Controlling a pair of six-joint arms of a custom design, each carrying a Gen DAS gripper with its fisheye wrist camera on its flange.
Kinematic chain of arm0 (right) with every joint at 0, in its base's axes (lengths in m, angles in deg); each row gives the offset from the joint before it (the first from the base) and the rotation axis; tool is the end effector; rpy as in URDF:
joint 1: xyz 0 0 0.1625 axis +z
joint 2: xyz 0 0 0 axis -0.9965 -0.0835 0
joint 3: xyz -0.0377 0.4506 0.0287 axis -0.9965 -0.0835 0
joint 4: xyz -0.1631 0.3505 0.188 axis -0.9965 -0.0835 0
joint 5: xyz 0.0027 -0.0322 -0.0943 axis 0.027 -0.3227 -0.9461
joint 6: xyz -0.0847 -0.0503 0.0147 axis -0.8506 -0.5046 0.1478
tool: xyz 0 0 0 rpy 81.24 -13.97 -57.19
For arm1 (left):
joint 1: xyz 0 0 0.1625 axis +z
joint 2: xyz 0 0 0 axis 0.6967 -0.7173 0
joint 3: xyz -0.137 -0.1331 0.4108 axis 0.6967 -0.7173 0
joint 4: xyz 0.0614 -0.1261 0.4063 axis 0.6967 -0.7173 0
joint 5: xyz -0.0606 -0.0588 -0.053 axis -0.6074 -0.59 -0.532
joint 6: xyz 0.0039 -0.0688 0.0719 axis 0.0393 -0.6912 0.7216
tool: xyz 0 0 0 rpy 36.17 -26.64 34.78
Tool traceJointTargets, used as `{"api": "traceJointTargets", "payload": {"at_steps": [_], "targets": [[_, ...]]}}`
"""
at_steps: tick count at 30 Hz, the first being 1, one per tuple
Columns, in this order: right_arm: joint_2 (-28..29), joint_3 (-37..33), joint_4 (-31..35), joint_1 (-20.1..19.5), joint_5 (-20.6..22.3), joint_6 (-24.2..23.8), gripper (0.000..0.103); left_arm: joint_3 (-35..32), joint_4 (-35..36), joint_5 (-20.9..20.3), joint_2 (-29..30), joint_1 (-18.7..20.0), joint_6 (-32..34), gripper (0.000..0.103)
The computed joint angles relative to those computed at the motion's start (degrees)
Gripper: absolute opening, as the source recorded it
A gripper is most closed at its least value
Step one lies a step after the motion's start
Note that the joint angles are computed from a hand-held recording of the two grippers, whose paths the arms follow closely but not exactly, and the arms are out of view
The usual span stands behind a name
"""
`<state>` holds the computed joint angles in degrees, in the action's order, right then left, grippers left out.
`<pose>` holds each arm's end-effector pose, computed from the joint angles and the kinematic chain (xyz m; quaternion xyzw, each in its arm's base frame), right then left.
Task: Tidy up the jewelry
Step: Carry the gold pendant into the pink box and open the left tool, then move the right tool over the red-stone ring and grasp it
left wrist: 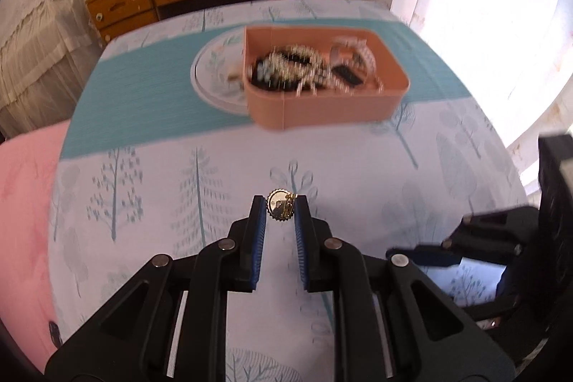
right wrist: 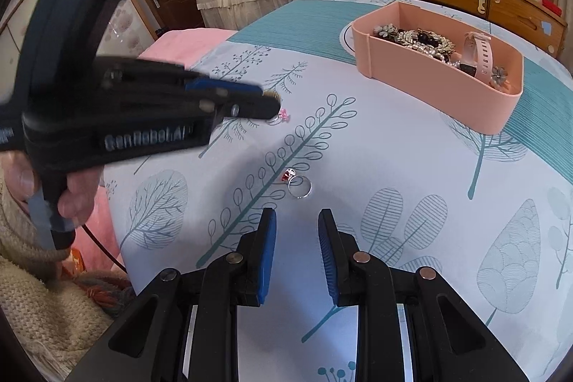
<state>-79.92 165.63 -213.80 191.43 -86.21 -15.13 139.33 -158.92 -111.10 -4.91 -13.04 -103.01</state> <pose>0.1988 -0.3481 0.2113 0.2513 -0.9329 0.1603 0.2021 -0.3304 -0.4258 0.1808 0.3125 0.8923 -0.1614 0.2829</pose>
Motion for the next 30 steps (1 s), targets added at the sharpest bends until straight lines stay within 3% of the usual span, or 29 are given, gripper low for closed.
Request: {"api": "traceJointTargets", "payload": {"at_steps": [8,12,16,22,30], "targets": [[-2.1,0.6,-2.8,0.0,-1.1,2.3,0.024,-10.8,-5.3,1.0,9.1,3.0,7.2,0.013],[-3.8,1.4,-4.7,-0.9,-1.2,5.0,0.024,-15.7,-4.6,-1.3,13.2,5.1,8.2,0.015],[-5.0,1.8,-4.2,-1.9,-1.2,6.3,0.024,-17.7,-1.5,-1.5,14.7,6.0,7.4,0.034],[-5.4,2.0,-2.8,-1.5,0.4,6.6,0.024,-13.2,-2.5,-0.9,10.2,6.2,5.5,0.039],[-1.2,1.1,-0.3,0.1,4.8,7.1,0.024,-2.3,-1.8,-3.4,-0.8,7.2,-4.4,0.039]]}}
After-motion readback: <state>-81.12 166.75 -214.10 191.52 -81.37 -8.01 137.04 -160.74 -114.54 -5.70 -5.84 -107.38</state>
